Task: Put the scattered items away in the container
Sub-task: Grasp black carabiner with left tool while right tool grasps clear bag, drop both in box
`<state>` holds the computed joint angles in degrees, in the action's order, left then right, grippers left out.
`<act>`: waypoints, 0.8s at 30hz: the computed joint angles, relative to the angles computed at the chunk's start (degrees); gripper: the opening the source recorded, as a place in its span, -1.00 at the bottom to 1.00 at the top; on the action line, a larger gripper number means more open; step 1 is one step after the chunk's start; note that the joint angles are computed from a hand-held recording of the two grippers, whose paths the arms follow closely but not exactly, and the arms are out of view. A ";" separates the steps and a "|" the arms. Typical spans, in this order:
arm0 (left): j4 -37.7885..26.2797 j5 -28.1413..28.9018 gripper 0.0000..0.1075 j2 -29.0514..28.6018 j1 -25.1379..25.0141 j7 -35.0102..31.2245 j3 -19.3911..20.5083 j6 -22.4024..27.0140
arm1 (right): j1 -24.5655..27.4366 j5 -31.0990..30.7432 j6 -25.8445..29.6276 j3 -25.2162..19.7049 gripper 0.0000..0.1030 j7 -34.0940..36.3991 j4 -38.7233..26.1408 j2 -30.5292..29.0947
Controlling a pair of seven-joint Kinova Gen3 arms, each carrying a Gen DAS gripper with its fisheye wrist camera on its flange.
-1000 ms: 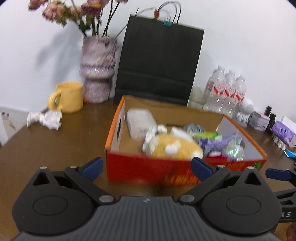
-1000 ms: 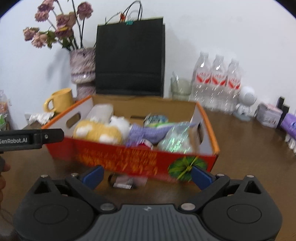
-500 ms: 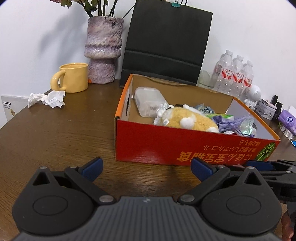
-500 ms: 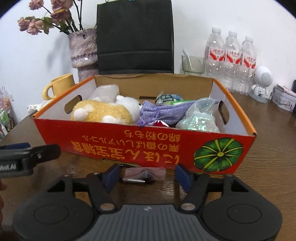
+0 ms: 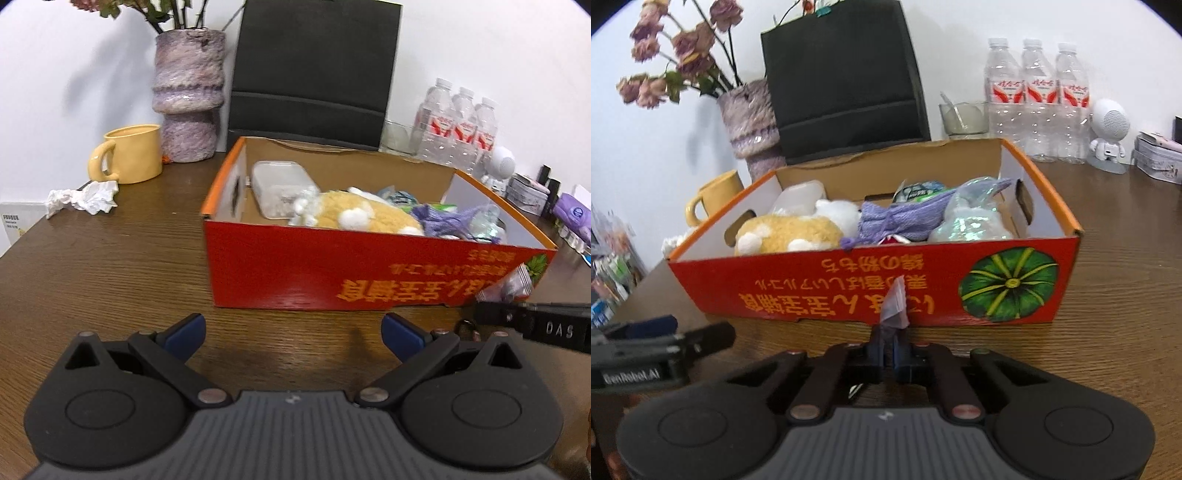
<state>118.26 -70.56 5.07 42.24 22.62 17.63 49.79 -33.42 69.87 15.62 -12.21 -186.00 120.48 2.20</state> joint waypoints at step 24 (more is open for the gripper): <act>-10.48 -1.12 -0.53 9.77 9.43 -12.33 -5.18 -5.20 | 14.68 -3.41 -8.63 -5.16 -0.93 7.76 7.56 -7.88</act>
<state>107.78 -71.68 14.84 51.67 10.29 12.45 44.59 -18.74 66.47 6.99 -17.37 -178.24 128.04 -5.68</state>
